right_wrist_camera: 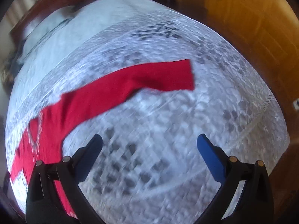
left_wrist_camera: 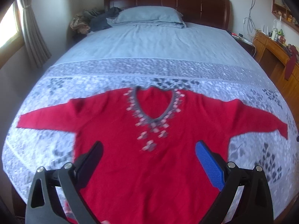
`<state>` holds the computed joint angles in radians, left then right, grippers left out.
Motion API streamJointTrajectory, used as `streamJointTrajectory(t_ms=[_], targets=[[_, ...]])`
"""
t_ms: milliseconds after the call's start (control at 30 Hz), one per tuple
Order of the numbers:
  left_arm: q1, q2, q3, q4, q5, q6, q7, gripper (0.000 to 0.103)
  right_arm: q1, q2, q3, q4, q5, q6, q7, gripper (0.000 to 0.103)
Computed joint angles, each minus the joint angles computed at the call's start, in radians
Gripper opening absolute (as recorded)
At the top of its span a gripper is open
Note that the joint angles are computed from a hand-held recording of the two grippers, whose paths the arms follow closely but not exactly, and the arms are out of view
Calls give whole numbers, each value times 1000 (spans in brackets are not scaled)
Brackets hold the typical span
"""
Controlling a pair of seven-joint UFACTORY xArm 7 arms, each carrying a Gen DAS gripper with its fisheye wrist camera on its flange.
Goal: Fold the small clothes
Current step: 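Grasp the sweater sleeve cuff nearest the right gripper and lift it, then fold the held sleeve across the sweater body with the right gripper, release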
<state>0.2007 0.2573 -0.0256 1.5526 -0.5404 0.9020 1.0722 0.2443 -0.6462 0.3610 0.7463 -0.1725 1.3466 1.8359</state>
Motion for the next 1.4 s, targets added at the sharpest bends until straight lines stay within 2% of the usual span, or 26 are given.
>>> streamJointTrajectory(t_ms=[133, 233, 300, 333, 367, 433, 533, 567, 600, 633, 667, 733, 900, 967, 1200, 1400], targets=[[-101, -7, -32, -77, 63, -108, -119, 99, -35, -116, -112, -170, -8, -61, -103, 100], [-148, -6, -48, -122, 100, -169, -157, 99, -78, -167, -176, -282, 11, -144, -176, 97], [-164, -6, -56, -146, 113, -192, -162, 99, -106, -197, -199, -344, 30, -204, -214, 81], [-171, -8, -61, -163, 116, -211, -157, 99, -121, -220, -211, -378, 42, -238, -227, 75], [-176, -10, -65, -179, 118, -232, -150, 99, -135, -239, -216, -408, 59, -271, -230, 73], [-184, -6, -68, -199, 127, -267, -139, 99, -167, -264, -219, -452, 80, -323, -235, 75], [-184, 13, -62, -199, 151, -287, -138, 99, -196, -256, -199, -460, 91, -342, -243, 73], [-181, 23, -60, -190, 159, -284, -141, 99, -200, -237, -189, -443, 85, -328, -255, 63], [-177, 33, -58, -179, 166, -281, -145, 99, -202, -209, -184, -421, 75, -317, -277, 44], [-173, 47, -56, -166, 173, -283, -148, 99, -201, -199, -187, -419, 70, -344, -294, 33], [-167, 55, -56, -156, 176, -286, -149, 99, -200, -201, -190, -424, 74, -376, -301, 10], [-152, 75, -55, -130, 182, -290, -149, 99, -207, -198, -171, -407, 76, -390, -289, 7], [-107, 143, -46, -25, 202, -264, -160, 99, -218, -72, -84, -213, -11, -295, -281, 7], [-90, 190, -37, 48, 219, -242, -181, 99, -209, 13, -65, -120, -52, -292, -290, 7], [-35, 378, -15, 348, 291, -129, -277, 99, -136, 497, -10, 331, -215, -330, -311, 7], [3, 542, -20, 623, 349, -7, -317, 99, -4, 944, -29, 761, -296, -354, -362, 7]])
